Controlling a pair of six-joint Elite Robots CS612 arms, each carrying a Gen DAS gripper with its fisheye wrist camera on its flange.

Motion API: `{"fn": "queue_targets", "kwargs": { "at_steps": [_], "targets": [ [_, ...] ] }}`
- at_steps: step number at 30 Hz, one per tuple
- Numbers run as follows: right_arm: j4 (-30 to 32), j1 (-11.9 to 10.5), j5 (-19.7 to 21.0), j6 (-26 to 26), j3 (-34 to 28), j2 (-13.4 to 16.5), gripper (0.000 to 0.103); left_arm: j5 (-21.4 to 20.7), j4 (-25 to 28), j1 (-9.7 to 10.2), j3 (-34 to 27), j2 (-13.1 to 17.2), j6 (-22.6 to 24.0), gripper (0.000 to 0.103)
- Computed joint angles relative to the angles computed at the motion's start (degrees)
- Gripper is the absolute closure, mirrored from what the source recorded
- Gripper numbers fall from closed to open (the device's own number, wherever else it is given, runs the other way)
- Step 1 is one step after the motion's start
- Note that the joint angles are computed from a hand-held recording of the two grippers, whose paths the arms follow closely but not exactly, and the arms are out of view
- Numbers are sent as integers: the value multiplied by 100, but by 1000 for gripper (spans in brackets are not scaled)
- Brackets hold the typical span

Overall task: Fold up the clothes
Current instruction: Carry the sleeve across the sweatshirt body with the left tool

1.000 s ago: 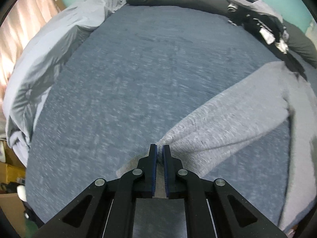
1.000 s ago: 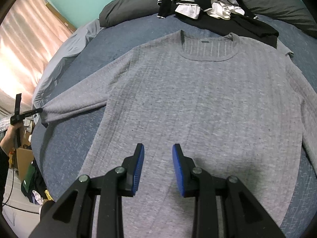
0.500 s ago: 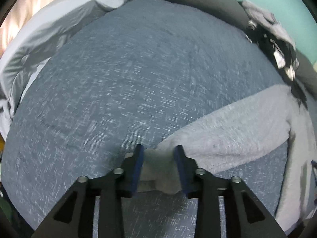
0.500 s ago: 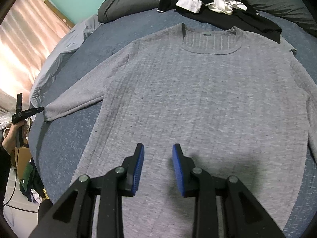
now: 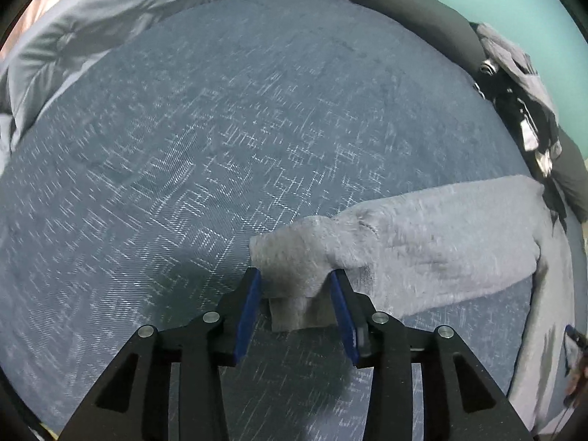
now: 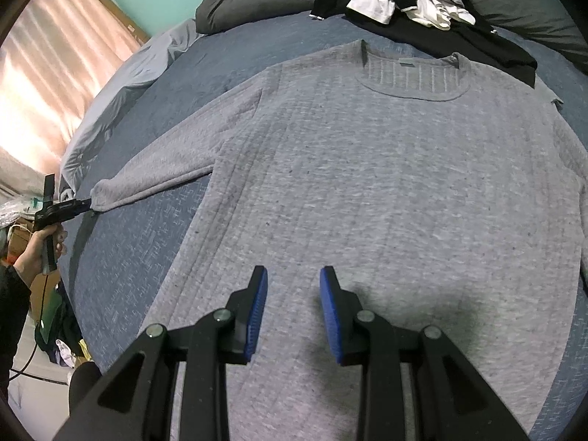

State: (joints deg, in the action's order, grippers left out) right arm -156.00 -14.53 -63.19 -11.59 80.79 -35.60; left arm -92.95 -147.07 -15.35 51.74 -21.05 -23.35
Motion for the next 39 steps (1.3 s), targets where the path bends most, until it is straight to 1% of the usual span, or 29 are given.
{"fn": "queue_targets", "kwargs": {
  "at_steps": [2, 4, 6, 7, 9, 11, 14, 19, 23, 26, 29, 32, 34, 37, 39],
  "targets": [
    [14, 3, -15, 13, -14, 7, 74, -17, -107, 0, -17, 36, -70, 60],
    [37, 7, -39, 20, -23, 12, 74, 78, -164, -28, -17, 45, 16, 62],
    [130, 10, -61, -6, -40, 12, 74, 134, -182, -45, -24, 46, 68, 83],
    [141, 12, -62, -6, -44, 17, 74, 154, -194, -50, -22, 37, 96, 95],
    [146, 16, -45, -11, -42, 22, 74, 253, -238, -66, 9, -6, 153, 97],
    [152, 21, -27, -17, -40, 26, 74, 459, -300, -86, 68, -84, 207, 98],
    [147, 29, -8, -23, -40, 25, 74, 637, -410, -64, 120, -208, 246, 98],
    [109, 33, 33, 19, -52, 28, 74, 784, -333, 9, 117, -380, 503, 99],
    [116, 28, 20, -27, -32, 2, 74, 971, -281, 60, 113, -444, 386, 99],
    [119, 17, -24, -29, -14, -9, 74, 1006, -199, 102, -10, -400, 331, 99],
    [116, 2, -78, 30, 10, -17, 74, 1025, 42, 131, -343, -225, 299, 99],
    [132, -9, -140, 34, 20, -18, 74, 898, 322, 168, -795, 41, 179, 98],
    [152, -17, -167, 61, 24, -13, 74, 886, 556, 164, -991, 166, 111, 96],
    [139, -46, -153, 85, 77, -32, 74, 721, 793, 183, -1038, 235, -55, 95],
    [88, -85, -111, 102, 162, -73, 74, 703, 683, 190, -838, 164, -142, 92]
  ]
}}
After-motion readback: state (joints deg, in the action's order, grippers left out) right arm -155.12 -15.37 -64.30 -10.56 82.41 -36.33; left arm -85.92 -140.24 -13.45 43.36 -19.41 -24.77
